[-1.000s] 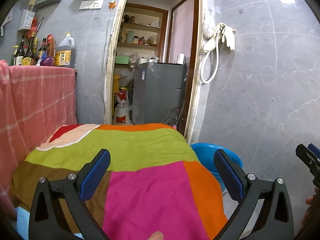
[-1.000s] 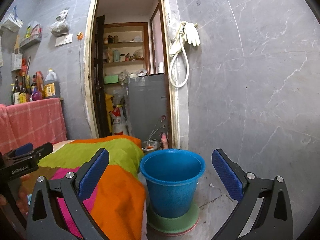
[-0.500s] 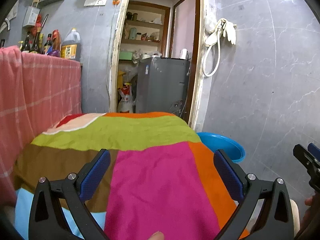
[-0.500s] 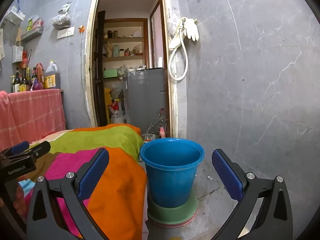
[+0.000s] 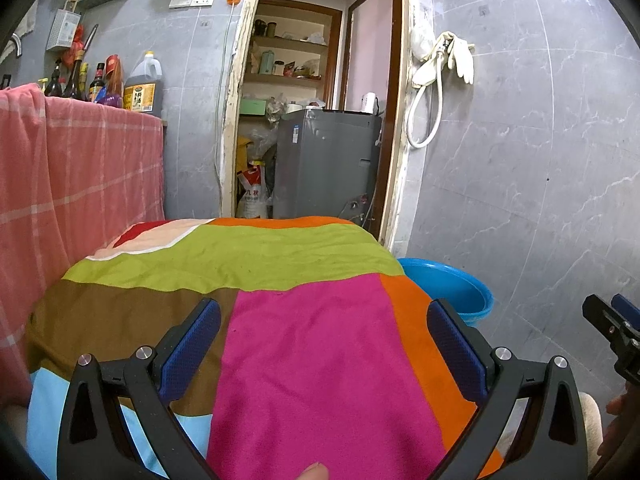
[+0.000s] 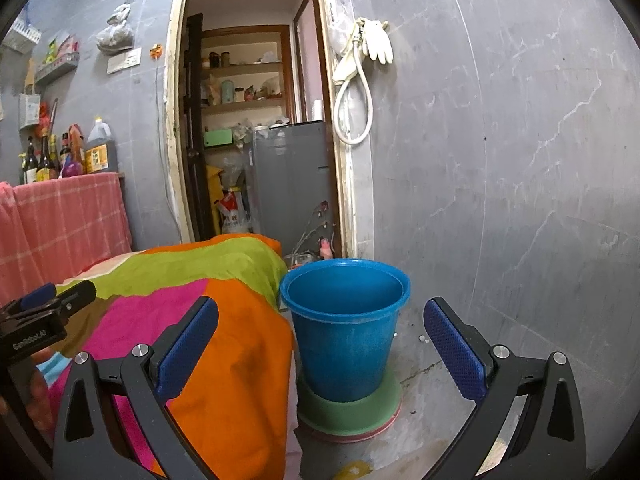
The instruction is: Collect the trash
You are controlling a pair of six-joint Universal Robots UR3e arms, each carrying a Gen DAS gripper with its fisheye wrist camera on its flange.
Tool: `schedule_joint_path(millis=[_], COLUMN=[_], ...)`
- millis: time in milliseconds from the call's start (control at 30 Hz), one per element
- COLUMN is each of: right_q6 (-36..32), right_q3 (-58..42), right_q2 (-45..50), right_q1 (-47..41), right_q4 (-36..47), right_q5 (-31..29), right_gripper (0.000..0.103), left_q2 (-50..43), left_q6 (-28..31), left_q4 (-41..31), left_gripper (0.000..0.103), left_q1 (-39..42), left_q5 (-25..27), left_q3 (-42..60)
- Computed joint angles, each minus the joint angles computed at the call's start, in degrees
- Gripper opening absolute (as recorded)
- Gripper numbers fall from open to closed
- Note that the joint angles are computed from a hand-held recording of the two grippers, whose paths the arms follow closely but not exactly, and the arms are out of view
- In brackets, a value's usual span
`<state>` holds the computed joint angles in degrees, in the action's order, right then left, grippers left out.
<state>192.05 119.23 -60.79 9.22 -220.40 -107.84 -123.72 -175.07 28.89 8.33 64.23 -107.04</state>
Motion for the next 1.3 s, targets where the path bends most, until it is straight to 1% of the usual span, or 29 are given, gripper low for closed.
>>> schedule_joint_path(millis=[1300], right_q6=[-0.36], right_q3=[0.49], right_q2=[-0.32], right_q1=[-0.32], right_q4=[-0.50], right_q5=[0.05], right_gripper=[0.103], left_q2=[-0.10], left_q6=[0.20], left_q4=[-0.08], left_gripper=[0.101], left_q1=[0.75], left_q5=[-0.60], left_q3=[-0.13])
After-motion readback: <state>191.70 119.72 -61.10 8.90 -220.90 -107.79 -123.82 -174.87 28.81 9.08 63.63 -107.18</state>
